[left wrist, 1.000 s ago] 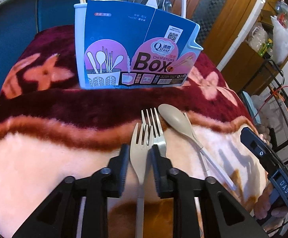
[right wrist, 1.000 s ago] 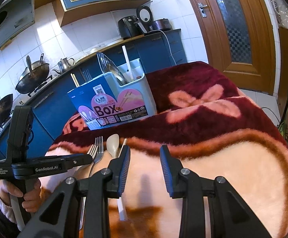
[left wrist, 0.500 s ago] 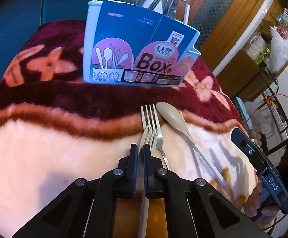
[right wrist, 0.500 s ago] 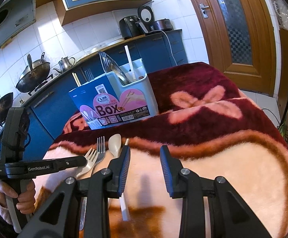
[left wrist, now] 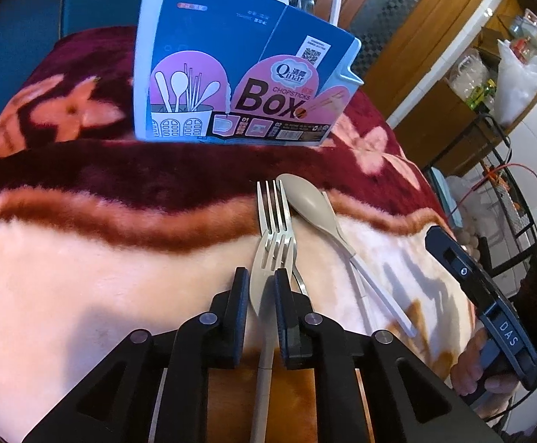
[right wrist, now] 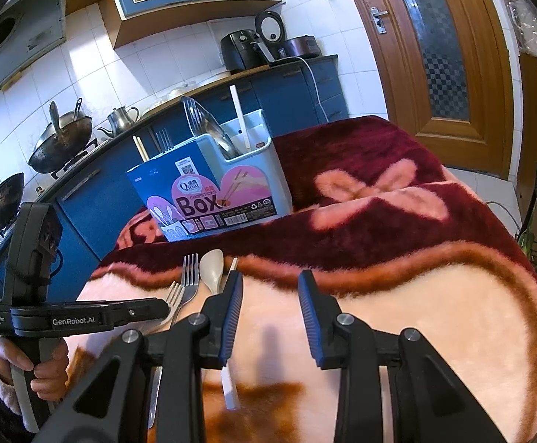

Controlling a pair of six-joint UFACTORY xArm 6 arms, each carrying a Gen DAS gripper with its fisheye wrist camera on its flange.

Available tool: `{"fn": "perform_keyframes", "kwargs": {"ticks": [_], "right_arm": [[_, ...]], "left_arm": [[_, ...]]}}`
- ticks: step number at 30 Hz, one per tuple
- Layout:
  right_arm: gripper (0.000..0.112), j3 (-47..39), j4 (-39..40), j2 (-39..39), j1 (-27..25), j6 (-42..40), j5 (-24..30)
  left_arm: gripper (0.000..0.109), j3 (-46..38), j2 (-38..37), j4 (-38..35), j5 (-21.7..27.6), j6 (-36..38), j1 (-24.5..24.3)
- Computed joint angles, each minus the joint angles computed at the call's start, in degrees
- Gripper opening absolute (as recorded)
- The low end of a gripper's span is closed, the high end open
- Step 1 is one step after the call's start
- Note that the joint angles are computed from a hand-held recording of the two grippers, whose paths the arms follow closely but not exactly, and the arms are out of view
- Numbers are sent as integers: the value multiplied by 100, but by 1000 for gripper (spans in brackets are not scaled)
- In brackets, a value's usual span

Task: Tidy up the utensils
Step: 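Lift the beige fork with the left tool while the right tool grasps a silver fork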

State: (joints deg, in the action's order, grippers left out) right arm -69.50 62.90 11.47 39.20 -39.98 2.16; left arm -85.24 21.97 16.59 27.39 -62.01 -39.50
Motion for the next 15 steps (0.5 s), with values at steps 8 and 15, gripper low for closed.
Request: {"fn": "perform_keyframes", "kwargs": {"ticks": [8, 15], "right_arm": [[34, 28, -233, -18, 25, 149, -28], [34, 59, -1054, -47, 79, 816, 61]], "left_arm": [[3, 503, -301, 486, -512, -770, 59], [2, 968, -890, 2586, -163, -2809, 66]]}}
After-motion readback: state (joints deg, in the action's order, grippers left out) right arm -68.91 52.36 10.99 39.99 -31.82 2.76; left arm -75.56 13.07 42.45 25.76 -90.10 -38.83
